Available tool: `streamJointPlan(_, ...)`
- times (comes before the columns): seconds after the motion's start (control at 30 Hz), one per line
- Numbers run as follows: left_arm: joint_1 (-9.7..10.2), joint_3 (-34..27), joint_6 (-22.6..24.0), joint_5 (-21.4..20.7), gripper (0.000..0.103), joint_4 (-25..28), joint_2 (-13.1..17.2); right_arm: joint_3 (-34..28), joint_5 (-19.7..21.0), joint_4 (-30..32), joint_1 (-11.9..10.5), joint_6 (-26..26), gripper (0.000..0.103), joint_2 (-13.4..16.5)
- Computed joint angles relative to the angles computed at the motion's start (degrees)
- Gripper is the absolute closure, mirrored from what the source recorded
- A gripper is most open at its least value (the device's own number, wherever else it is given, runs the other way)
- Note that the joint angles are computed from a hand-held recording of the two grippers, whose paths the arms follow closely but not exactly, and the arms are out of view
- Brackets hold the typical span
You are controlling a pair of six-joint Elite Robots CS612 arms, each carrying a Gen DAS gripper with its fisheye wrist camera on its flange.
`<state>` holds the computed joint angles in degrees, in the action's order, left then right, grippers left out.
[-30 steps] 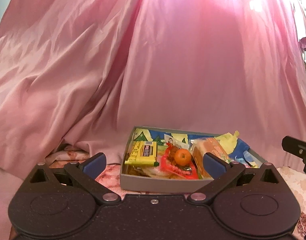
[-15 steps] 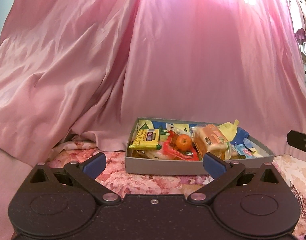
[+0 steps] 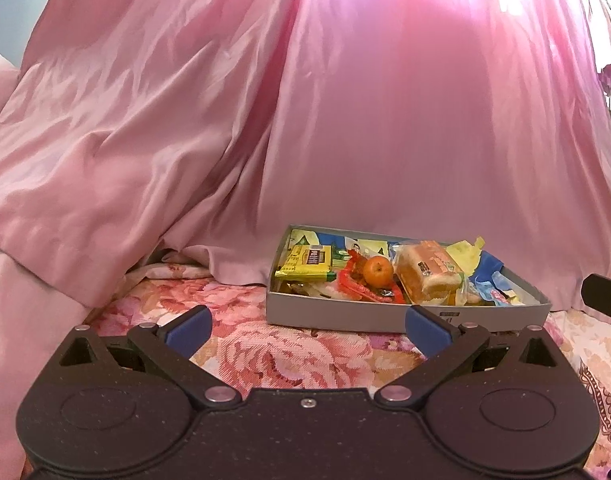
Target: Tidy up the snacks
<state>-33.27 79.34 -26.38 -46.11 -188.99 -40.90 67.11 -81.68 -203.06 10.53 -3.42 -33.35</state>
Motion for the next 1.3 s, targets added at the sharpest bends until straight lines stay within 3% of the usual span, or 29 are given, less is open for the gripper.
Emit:
streamJointPlan(0.3,-0.53,1.29,0.56,0.59,0.001,-1.80,-0.26,1.62,0.71,-2.13,0.04,0.48,0.000,-0.45)
streamJointPlan(0.47,-0.82,2.73,-2.61,0.23,0.001,-0.59,-1.03,2.51,1.05,-3.40,0.17,0.23,0.000,-0.62)
streamJointPlan(0.93,-1.31,5.08,-6.14,0.26,0.001,1.92,-1.72,4.09,2.13,-4.09,0.22,-2.61,0.000,-0.77)
streamJointPlan(1.3,-1.85,7.05,-5.41,1.79,0.001,1.91,-1.81,5.00,4.03,-5.31,0.22,-4.86,0.000,-0.34)
